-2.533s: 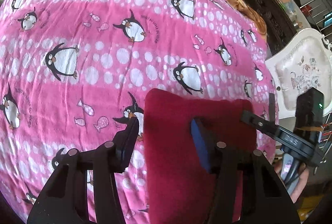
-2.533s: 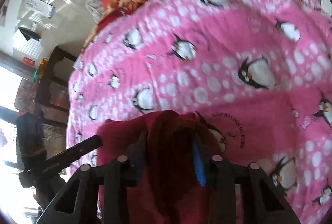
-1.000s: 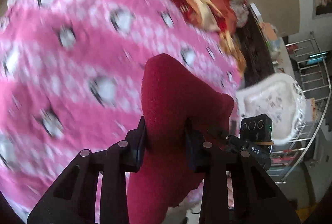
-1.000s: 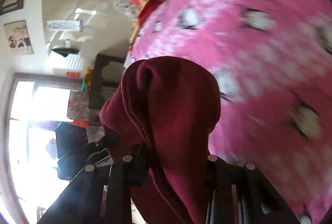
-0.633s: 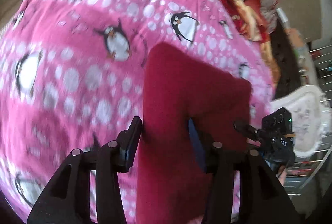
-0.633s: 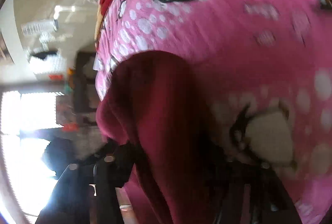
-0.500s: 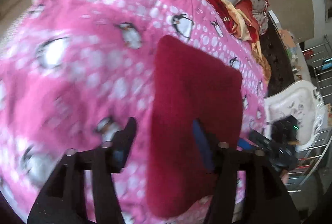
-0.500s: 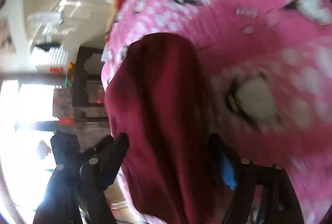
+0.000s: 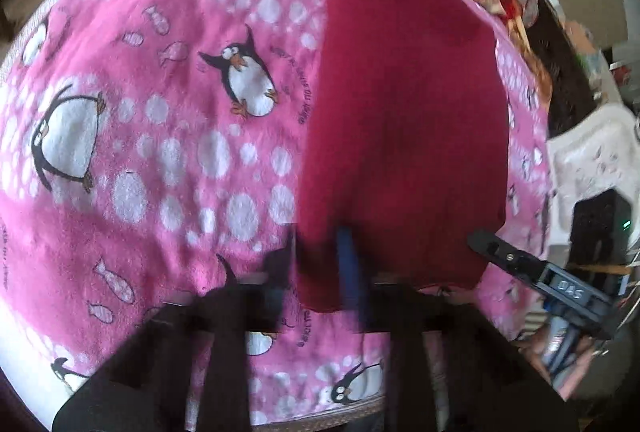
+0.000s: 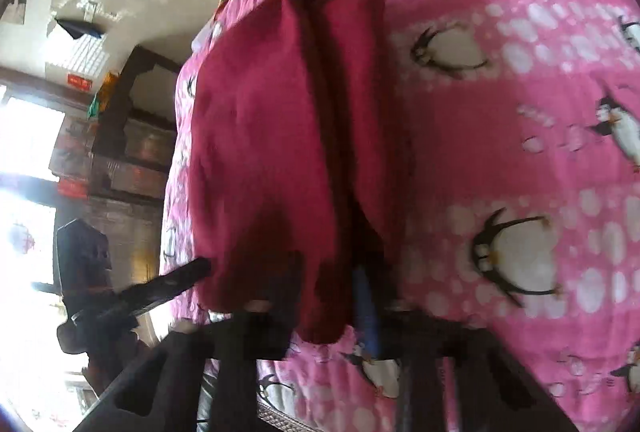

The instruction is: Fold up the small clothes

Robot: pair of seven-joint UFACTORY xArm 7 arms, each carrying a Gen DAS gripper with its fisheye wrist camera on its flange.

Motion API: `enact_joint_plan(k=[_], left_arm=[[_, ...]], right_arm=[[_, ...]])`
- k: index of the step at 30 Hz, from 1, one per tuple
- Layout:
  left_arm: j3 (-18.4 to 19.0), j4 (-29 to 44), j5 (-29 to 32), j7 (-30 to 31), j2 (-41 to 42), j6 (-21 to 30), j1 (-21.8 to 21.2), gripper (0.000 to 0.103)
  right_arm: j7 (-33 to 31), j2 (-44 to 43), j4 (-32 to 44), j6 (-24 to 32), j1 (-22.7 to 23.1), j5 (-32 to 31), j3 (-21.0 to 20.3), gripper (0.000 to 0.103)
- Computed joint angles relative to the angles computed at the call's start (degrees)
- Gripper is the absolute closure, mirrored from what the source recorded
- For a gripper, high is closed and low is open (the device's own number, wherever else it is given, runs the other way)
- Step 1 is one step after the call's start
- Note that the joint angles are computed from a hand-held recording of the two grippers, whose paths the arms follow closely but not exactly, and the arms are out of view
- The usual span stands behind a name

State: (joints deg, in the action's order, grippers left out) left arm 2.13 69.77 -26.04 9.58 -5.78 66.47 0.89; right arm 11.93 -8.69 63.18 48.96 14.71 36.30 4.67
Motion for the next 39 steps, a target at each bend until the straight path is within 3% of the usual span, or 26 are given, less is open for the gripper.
enact_joint_plan(k=[3, 5, 7, 10, 12, 13, 14, 15, 16, 22, 23, 25, 26, 27, 28, 30, 34, 37, 39], left_arm=[[0.03, -1.83, -0.48, 2.33, -3.11, -2.48, -0.39, 0.094], [-0.35, -2.48, 2.26, 1.28, -3.42, -3.78, -0.50, 0.095], [0.15, -2.42, 2.05, 1.24, -2.28, -2.08, -0.56, 0.094], [0.95, -2.76, 0.04, 1.87, -3.27, -0.77, -0.20, 0.090], [1.07, -3.33, 0.40, 2.96, -4.84, -1.04, -0.10, 0.080], [1.07, -3.63, 0.90, 2.94, -5.48, -1.48, -0.04, 0.066], [1.13, -3.90, 1.18, 2.90, -5.86, -2.11, 0.00, 0.054], [1.23, -4.10, 1.28, 2.85, -6.08, -2.74, 0.02, 0.052], [1.32, -3.84, 1.16, 2.52, -5.90, -2.89, -0.02, 0.052], [0.69, -0.20, 0.65, 0.90, -1.15, -1.84, -0.28, 0.052], [0.33, 0.05, 1.03, 0.75, -0.36, -2.22, -0.39, 0.052], [-0.31, 0.28, 2.29, -0.05, 1.29, -2.64, -0.53, 0.052], [-0.44, 0.00, 2.31, -0.33, 1.75, -3.02, -0.50, 0.057], [-0.45, -0.38, 1.91, -0.28, 1.69, -3.45, -0.40, 0.067], [-0.10, -0.42, -0.18, 0.94, 1.47, -2.53, -0.23, 0.093], [-0.21, -1.01, -0.46, 2.05, -0.37, -3.20, -0.16, 0.094], [-0.14, -0.89, 1.14, 1.20, 0.67, -3.66, -0.26, 0.094], [0.28, -0.38, -0.98, 2.29, 2.15, -2.68, 0.39, 0.089], [0.28, -0.84, -0.95, 4.77, 0.59, -2.53, 0.59, 0.087]], right_arm=[[-1.14, -1.08, -0.18, -0.14, 0.61, 2.29, 0.05, 0.096], [1.82, -2.68, -1.24, -0.35, 0.35, -0.49, 0.56, 0.096], [2.40, -2.36, -2.46, -1.42, 0.47, -0.13, 0.27, 0.096], [2.14, -2.40, -5.60, -2.01, 0.47, 2.75, -0.75, 0.096], [1.22, -5.37, -7.43, -4.09, 0.54, 3.69, -0.90, 0.090], [1.19, -6.77, -8.01, -4.81, 0.52, 2.71, -0.80, 0.084], [1.54, -7.88, -8.20, -5.33, 0.52, 1.48, -0.66, 0.059], [2.45, -8.41, -8.15, -6.19, 0.46, 0.12, -0.39, 0.022], [3.36, -8.95, -8.50, -7.34, 0.20, -1.16, -0.38, 0.006], [-1.10, -4.40, -6.33, -6.15, 1.08, 2.75, -3.67, 0.008], [-1.41, -2.86, -5.12, -5.40, 0.93, 2.41, -3.29, 0.013], [0.88, 1.21, -2.24, -3.32, 0.18, -1.58, -1.66, 0.036], [1.84, 1.63, -1.98, -3.49, -0.13, -3.44, -0.90, 0.050], [1.70, 1.55, -1.96, -4.68, -1.15, -4.75, 0.70, 0.069], [0.89, 1.72, -1.38, -4.32, 0.05, -3.65, -0.11, 0.079], [0.88, 0.10, -2.32, -4.74, 0.21, -1.10, 0.01, 0.084], [-3.86, -4.40, -7.39, -7.91, 3.47, 11.90, -3.42, 0.085], [-5.83, -1.21, -7.98, -5.78, -0.56, 11.49, -0.81, 0.082], [-9.36, -1.36, -9.14, -6.02, 0.97, 17.57, -3.39, 0.081]])
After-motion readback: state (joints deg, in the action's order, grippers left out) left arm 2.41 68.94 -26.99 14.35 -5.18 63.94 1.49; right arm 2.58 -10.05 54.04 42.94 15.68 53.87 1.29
